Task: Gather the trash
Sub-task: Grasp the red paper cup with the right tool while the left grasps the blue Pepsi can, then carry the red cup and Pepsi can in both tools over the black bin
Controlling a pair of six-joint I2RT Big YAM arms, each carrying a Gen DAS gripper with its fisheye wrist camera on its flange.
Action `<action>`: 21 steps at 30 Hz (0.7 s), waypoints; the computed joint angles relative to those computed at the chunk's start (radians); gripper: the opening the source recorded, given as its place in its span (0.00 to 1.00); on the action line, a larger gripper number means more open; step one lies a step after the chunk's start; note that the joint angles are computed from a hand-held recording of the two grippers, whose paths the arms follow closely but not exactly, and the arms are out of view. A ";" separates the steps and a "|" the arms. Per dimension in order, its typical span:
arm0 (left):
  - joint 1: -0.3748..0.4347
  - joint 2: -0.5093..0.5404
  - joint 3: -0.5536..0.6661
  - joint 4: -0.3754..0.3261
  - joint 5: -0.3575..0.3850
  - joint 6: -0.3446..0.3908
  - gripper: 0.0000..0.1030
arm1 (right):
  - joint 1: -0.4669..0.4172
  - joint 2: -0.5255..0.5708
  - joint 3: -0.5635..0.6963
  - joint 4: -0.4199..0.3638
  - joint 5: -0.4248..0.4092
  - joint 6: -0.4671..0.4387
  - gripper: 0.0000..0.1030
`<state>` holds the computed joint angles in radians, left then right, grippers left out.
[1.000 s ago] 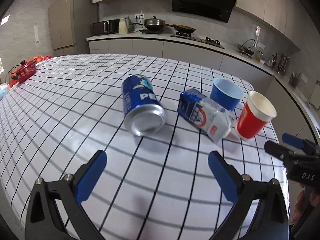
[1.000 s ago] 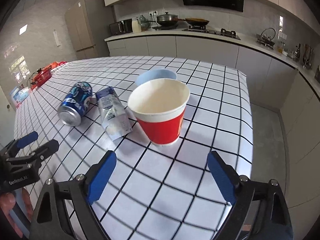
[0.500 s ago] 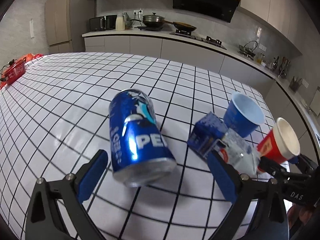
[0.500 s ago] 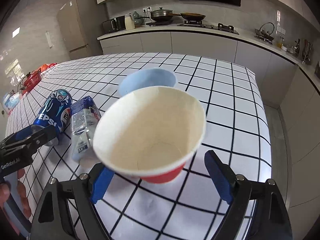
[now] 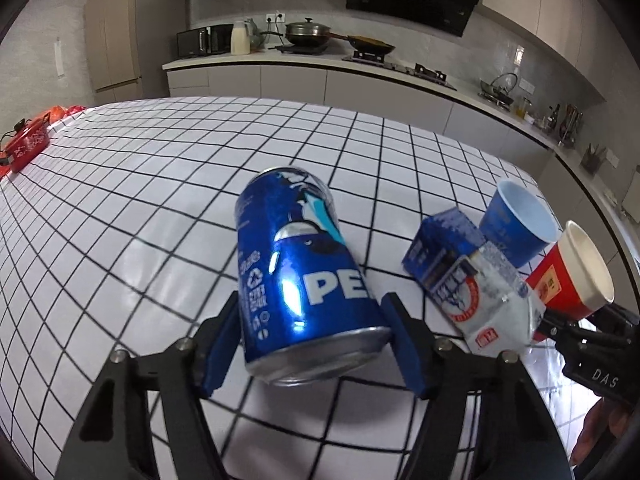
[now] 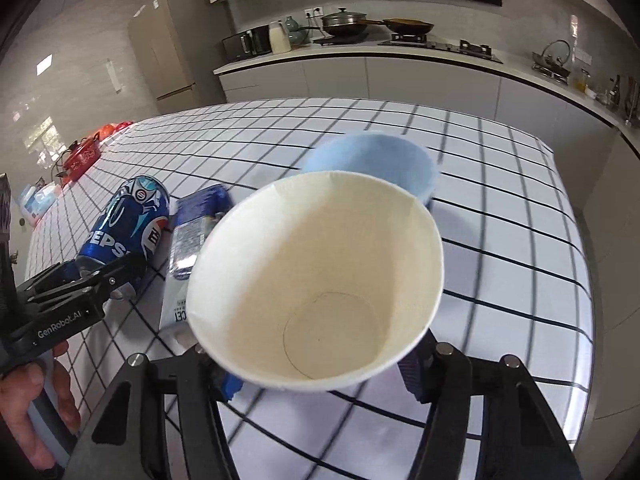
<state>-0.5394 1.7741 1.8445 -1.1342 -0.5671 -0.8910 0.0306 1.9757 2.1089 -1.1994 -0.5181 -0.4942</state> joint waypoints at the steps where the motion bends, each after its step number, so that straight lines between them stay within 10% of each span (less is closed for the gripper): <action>1: -0.002 -0.011 -0.014 0.000 -0.003 -0.004 0.67 | 0.003 -0.005 -0.008 0.003 -0.002 -0.001 0.61; 21: -0.089 -0.101 -0.117 0.033 -0.138 -0.103 0.63 | -0.051 -0.084 -0.086 0.008 -0.043 -0.047 0.60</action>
